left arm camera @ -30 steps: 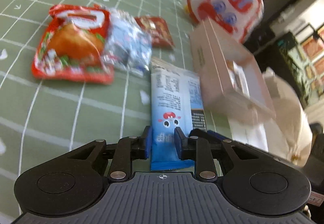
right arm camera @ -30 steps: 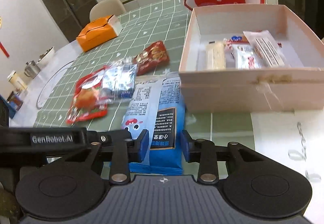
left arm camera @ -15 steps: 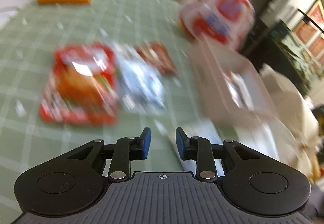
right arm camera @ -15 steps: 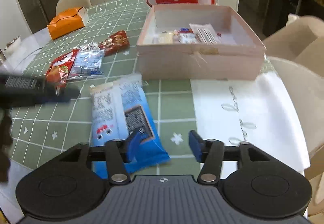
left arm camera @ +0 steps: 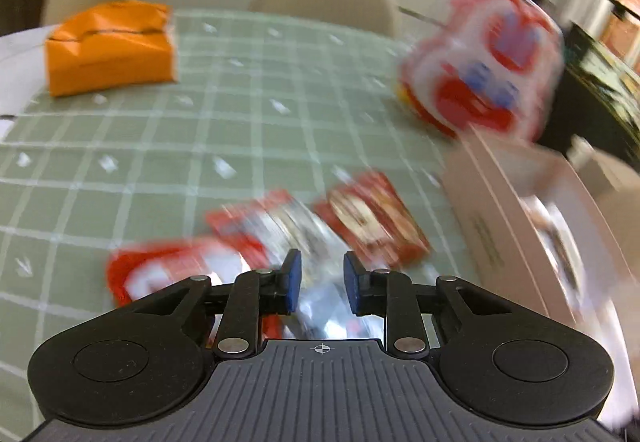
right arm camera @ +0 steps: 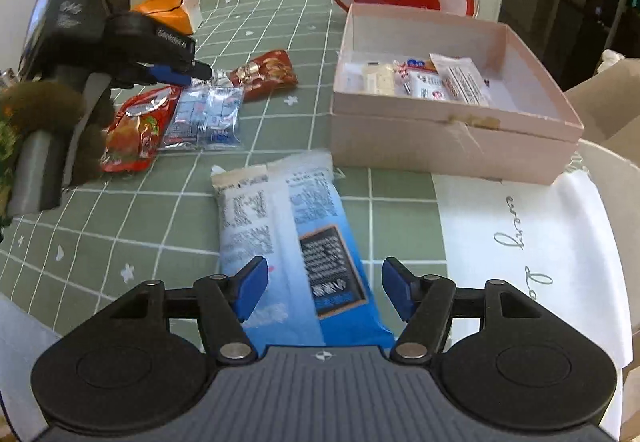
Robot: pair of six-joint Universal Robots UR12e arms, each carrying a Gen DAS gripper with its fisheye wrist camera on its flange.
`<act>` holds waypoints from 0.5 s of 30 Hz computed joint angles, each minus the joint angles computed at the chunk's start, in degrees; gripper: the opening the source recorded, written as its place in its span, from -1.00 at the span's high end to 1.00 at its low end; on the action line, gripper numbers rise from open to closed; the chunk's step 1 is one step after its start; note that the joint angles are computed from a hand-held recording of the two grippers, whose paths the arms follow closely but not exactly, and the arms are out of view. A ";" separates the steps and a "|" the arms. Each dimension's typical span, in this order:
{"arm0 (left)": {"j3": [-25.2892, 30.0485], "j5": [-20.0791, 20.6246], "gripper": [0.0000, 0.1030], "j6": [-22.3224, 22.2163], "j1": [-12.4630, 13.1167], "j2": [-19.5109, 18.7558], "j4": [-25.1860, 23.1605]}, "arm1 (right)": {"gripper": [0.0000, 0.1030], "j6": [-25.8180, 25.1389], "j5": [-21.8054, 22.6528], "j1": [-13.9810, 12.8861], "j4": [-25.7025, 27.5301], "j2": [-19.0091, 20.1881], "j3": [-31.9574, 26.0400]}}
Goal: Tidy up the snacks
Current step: 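Grasp the blue bar packet with the right tool while the left tool moves toward the red bags, then grasp the clear bag of wrapped candies with the left tool while the right tool holds the blue packet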
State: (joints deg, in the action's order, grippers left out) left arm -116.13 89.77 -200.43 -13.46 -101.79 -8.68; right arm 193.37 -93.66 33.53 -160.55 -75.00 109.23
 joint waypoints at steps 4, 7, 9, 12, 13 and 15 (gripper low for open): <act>-2.37 2.08 0.50 3.71 -3.05 1.54 0.01 | -0.28 -4.08 6.49 -2.56 -2.70 -0.47 1.81; -3.35 2.84 0.50 -0.23 -5.09 2.55 -0.58 | -0.28 -7.88 11.11 -4.63 -3.00 -1.33 3.15; -3.22 4.25 0.50 -2.71 -6.85 2.77 -2.51 | -0.30 -10.57 12.26 -5.73 -3.16 -1.97 4.06; -3.57 6.51 0.55 -7.92 -9.39 3.49 -4.23 | -0.33 -13.36 12.21 -7.25 -4.18 -2.77 5.28; -3.82 7.49 0.56 -10.15 -10.27 3.84 -4.55 | -0.33 -14.12 13.06 -7.85 -4.14 -2.87 5.35; -4.18 10.08 0.56 -14.89 -12.03 4.27 -4.98 | -0.33 -15.35 15.36 -8.83 -3.75 -2.60 4.91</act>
